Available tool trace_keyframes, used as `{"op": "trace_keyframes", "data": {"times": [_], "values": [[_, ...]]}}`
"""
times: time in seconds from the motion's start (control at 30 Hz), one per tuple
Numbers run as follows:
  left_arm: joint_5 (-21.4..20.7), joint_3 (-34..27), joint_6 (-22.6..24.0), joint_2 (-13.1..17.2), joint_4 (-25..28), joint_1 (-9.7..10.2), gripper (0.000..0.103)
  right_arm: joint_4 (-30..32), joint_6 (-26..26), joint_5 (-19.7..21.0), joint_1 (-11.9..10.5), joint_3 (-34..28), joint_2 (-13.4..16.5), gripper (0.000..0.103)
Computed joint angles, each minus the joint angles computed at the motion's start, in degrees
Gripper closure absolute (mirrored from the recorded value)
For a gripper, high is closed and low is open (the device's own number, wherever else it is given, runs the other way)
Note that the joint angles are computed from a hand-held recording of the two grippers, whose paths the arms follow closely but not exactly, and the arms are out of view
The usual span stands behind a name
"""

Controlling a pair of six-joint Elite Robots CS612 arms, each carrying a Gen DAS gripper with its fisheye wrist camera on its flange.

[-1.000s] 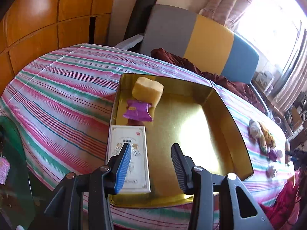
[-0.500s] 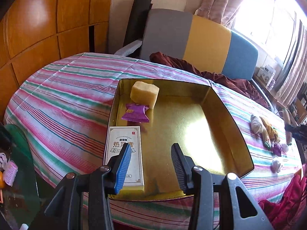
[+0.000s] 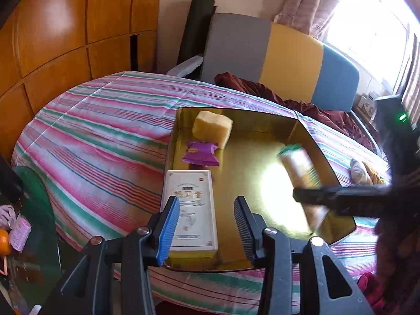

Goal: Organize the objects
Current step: 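Grasp the WEIDAN cracker pack with the right tool and carry it to the tray, then lower the cracker pack into the tray beside the box and open the right tool, then move both tools back from the tray toward the remaining items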

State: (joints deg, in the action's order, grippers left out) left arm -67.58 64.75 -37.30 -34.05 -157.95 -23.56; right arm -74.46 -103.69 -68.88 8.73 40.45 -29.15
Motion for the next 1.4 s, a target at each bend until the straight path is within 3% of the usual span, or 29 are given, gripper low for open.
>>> {"op": "trace_keyframes", "data": {"times": [0.13, 0.2, 0.3, 0.37, 0.4, 0.5, 0.57, 0.6, 0.77, 0.9, 1.0, 1.1, 1.13, 1.2, 1.23, 1.33, 1.4], "values": [[0.63, 0.92, -2.20, -0.42, 0.13, 0.47, 0.060, -8.61, 3.09, -1.43, 0.59, 9.80, -4.03, 0.053], [0.83, 1.19, -3.10, -0.52, 0.07, 0.64, 0.060, -9.94, 4.35, -2.12, 0.82, 12.32, -5.04, 0.053], [1.16, 1.46, -3.51, -0.65, -0.26, 0.73, 0.060, -6.32, 7.05, -4.09, 1.17, 12.11, -4.59, 0.049], [1.32, 1.55, -3.57, -0.69, -0.56, 0.74, 0.060, 0.00, 6.70, -4.89, 1.14, 9.36, -3.17, 0.029], [1.40, 1.68, -3.59, -0.70, -1.05, 0.74, 0.060, 1.63, 6.60, -5.19, 1.09, 8.73, -2.85, 0.025], [2.06, 1.90, -3.63, -0.81, -1.47, 0.66, 0.060, 0.85, 5.11, -3.40, 0.49, 9.53, -3.23, 0.022], [3.20, 1.78, -4.08, -0.84, -0.98, 0.53, 0.060, -1.98, 3.19, -0.74, -0.16, 11.37, -4.22, 0.006], [3.74, 1.70, -4.24, -0.85, -0.65, 0.47, 0.060, -2.97, 2.62, 0.62, -0.49, 11.97, -4.53, 0.003], [6.47, 1.77, -4.69, -1.07, 0.08, 0.09, 0.060, -6.75, -2.18, 8.64, -2.33, 13.87, -5.79, 0.000], [7.68, 1.93, -3.44, -1.17, -0.81, -0.29, 0.060, -10.99, -11.43, 22.77, -4.63, 18.43, -8.46, 0.000], [7.88, 1.92, -2.05, -1.21, -1.64, -0.56, 0.060, -15.23, -17.17, 36.62, -6.91, 21.78, -10.08, 0.000], [7.34, 1.73, -0.64, -1.15, -2.41, -0.78, 0.060, -31.69, -8.00, 48.71, -8.40, 27.77, -11.30, 0.000], [7.21, 1.66, -0.07, -1.13, -2.66, -0.88, 0.060, -37.69, -2.37, 49.75, -8.62, 28.03, -10.92, 0.000], [6.81, 1.33, 1.30, -0.99, -3.09, -1.06, 0.060, -48.23, 9.62, 45.97, -8.25, 27.28, -9.91, 0.000], [6.65, 1.04, 1.71, -0.87, -3.05, -1.15, 0.060, -50.38, 14.88, 44.17, -7.91, 26.36, -9.25, 0.000], [5.72, 0.24, 3.46, -0.50, -3.05, -1.47, 0.060, -49.52, 21.21, 40.91, -7.75, 21.61, -6.59, 0.000], [4.98, -0.43, 4.85, -0.16, -2.97, -1.69, 0.059, -44.73, 21.26, 38.36, -7.61, 18.17, -5.09, 0.000]]}}
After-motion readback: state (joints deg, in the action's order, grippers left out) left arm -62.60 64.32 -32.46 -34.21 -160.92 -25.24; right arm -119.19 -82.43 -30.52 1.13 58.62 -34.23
